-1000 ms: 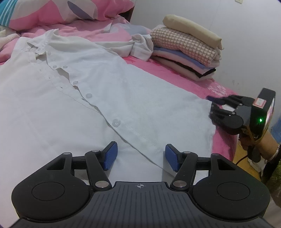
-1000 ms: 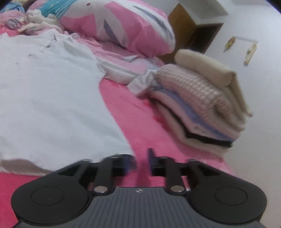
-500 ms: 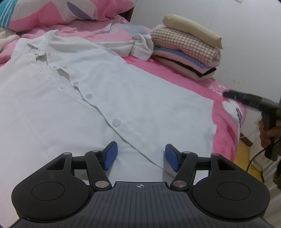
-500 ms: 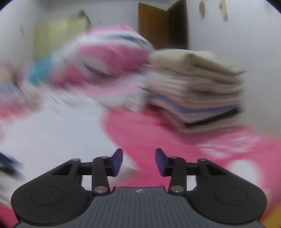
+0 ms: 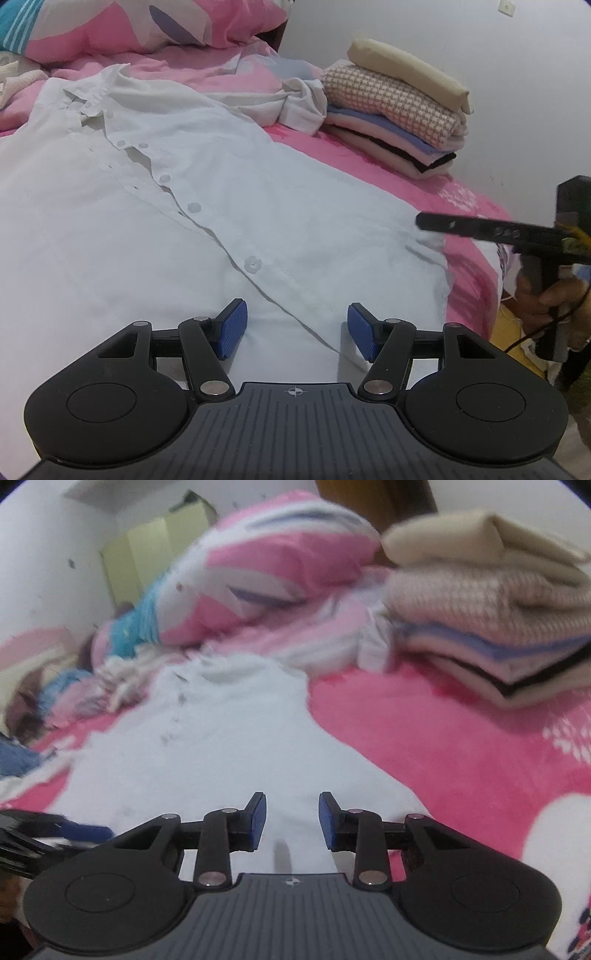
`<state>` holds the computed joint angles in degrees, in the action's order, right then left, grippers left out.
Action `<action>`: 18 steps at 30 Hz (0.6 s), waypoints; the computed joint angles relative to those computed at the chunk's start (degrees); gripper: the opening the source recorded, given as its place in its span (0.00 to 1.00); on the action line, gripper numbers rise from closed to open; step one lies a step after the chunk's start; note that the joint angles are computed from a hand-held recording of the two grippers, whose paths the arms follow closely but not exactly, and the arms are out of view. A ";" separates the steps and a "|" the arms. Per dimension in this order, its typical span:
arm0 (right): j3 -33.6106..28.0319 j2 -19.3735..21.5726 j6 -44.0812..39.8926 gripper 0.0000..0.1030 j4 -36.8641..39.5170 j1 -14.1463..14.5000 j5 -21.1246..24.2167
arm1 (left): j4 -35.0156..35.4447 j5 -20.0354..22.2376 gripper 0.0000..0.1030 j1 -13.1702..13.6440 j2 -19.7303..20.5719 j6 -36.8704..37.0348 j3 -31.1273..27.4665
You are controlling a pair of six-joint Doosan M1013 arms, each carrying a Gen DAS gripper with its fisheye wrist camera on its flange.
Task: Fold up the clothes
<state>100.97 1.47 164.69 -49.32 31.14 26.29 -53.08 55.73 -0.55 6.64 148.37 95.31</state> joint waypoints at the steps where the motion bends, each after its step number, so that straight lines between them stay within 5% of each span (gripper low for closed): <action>1: 0.04 0.00 -1.55 0.32 1.18 -0.07 -0.73 | -0.31 -0.15 0.60 0.13 -0.03 -0.21 0.04; 4: -1.70 2.42 -11.99 0.34 10.52 0.17 2.95 | -1.02 -0.76 0.61 0.48 -0.11 -0.97 0.15; 7: -3.55 3.56 -9.78 0.34 6.77 1.70 7.81 | -1.62 -1.76 0.64 0.72 -0.35 -1.42 0.39; 18: -0.19 -2.57 13.77 0.36 -11.06 9.70 15.99 | -5.49 -5.97 0.75 1.64 -2.23 -4.07 1.67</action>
<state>100.77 -1.10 178.46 -60.37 40.84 42.28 -58.57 49.75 1.09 4.41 144.30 96.99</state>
